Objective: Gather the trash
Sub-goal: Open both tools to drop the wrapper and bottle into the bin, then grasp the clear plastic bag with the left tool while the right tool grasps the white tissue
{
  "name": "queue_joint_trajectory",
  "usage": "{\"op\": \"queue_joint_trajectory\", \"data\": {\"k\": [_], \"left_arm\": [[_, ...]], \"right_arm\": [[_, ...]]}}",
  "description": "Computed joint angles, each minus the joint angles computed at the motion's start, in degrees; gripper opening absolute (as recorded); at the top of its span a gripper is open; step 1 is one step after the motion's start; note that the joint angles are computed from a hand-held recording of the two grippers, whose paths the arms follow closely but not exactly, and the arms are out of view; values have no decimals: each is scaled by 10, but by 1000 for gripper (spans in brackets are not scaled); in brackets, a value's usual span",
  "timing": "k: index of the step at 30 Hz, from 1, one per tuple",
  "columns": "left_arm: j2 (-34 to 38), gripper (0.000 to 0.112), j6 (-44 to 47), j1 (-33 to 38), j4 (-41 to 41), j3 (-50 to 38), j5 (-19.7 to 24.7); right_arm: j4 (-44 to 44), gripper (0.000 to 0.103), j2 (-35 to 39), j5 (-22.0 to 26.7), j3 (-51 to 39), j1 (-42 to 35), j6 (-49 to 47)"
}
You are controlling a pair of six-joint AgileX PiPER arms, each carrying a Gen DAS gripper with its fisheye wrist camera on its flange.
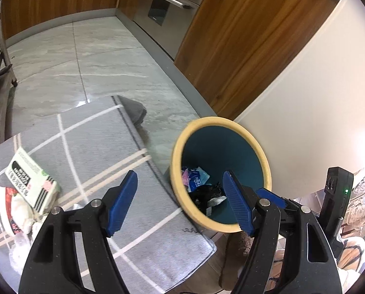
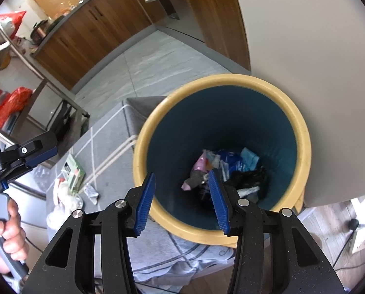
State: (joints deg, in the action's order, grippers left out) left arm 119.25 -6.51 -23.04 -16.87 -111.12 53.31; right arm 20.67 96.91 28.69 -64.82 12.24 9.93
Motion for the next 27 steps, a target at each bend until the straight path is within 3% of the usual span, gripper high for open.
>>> {"op": "queue_joint_trajectory", "data": {"k": [6,18,21,27], "left_arm": [[-55,78,17,34,-7,83,-34],[-165,79,59,141,-20,234,-79],[-183,79,72,169,-29,263,-88],[-213,80,81,210,-9,308,-95]], "right_arm": [[-3,48,4,5,-17,21,2],[-36,49,46,23,-81,92,44],[-49,63,59,21,-101,116,64],[-63,64,91,35,-148,156,79]]}}
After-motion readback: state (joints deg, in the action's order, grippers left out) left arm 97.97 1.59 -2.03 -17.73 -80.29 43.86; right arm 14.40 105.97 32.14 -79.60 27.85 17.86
